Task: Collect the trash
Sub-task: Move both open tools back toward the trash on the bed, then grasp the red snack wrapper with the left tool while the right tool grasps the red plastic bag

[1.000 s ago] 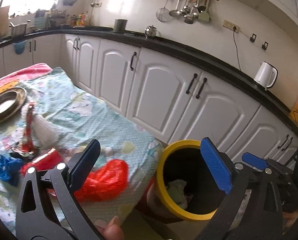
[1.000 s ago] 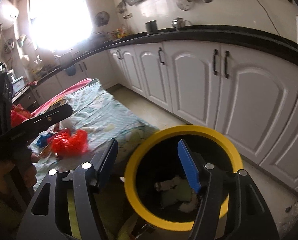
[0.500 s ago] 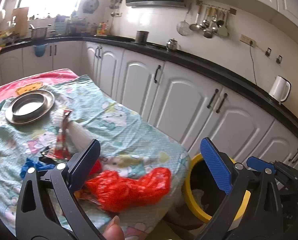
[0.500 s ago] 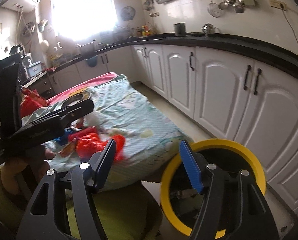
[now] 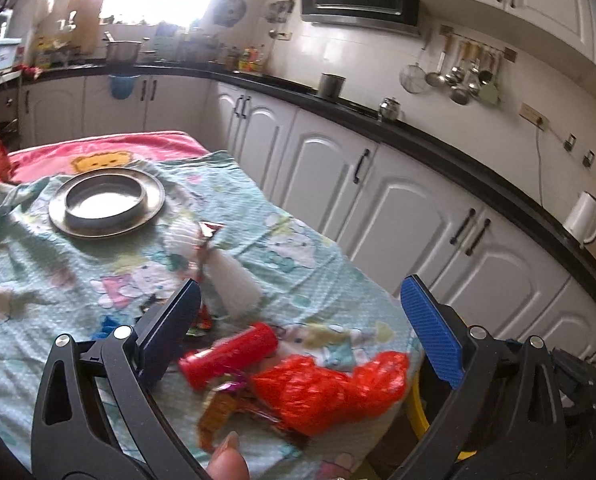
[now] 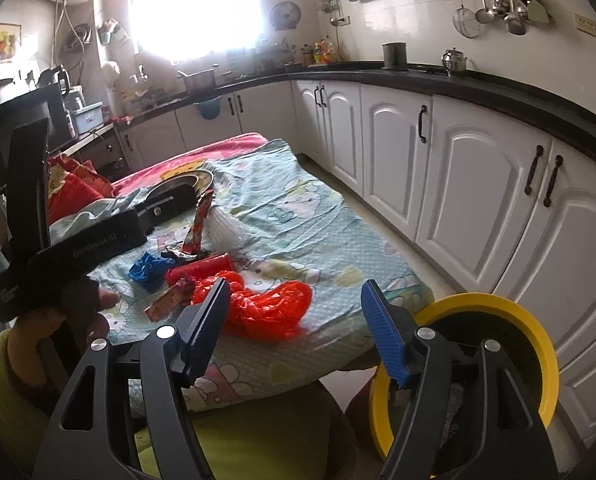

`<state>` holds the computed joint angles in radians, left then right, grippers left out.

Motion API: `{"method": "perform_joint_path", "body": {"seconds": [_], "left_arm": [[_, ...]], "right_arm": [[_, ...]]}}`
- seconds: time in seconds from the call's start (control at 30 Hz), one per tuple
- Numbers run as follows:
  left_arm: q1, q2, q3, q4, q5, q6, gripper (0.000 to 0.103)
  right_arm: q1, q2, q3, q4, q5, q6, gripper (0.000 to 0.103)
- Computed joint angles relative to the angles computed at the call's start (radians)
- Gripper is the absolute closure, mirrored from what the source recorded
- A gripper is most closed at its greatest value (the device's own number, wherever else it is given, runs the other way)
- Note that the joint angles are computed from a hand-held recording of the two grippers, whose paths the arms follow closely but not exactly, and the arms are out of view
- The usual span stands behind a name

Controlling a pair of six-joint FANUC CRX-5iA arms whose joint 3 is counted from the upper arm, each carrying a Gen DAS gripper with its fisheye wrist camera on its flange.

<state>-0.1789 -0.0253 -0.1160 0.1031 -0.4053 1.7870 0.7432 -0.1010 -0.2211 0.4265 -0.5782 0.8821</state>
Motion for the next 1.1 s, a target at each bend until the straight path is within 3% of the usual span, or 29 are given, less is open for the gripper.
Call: {"method": "perform_joint_path", "body": {"seconds": [0.37,0.6,0.9,1.1], "left_arm": [[0.080,-0.010,-0.012,-0.032,-0.029,0.072,0.011],[0.128,0.038,-0.006,0.074,-0.056,-0.036,0.011],[0.152,0.153,0.087,0.190,-0.173,-0.181,0.036],[0.152,0.206,0.118,0.237,-0.205,-0.234,0.040]], "right_arm": [[-0.006,0.113,0.140,-0.147,-0.064,0.106,0.038],[-0.035,0.182,0.207,-0.211,-0.105,0.115,0.038],[-0.061,0.220,0.240,-0.298,-0.149,0.157,0.038],[-0.076,0.236,0.268,-0.378,-0.166,0.218,0.040]]}}
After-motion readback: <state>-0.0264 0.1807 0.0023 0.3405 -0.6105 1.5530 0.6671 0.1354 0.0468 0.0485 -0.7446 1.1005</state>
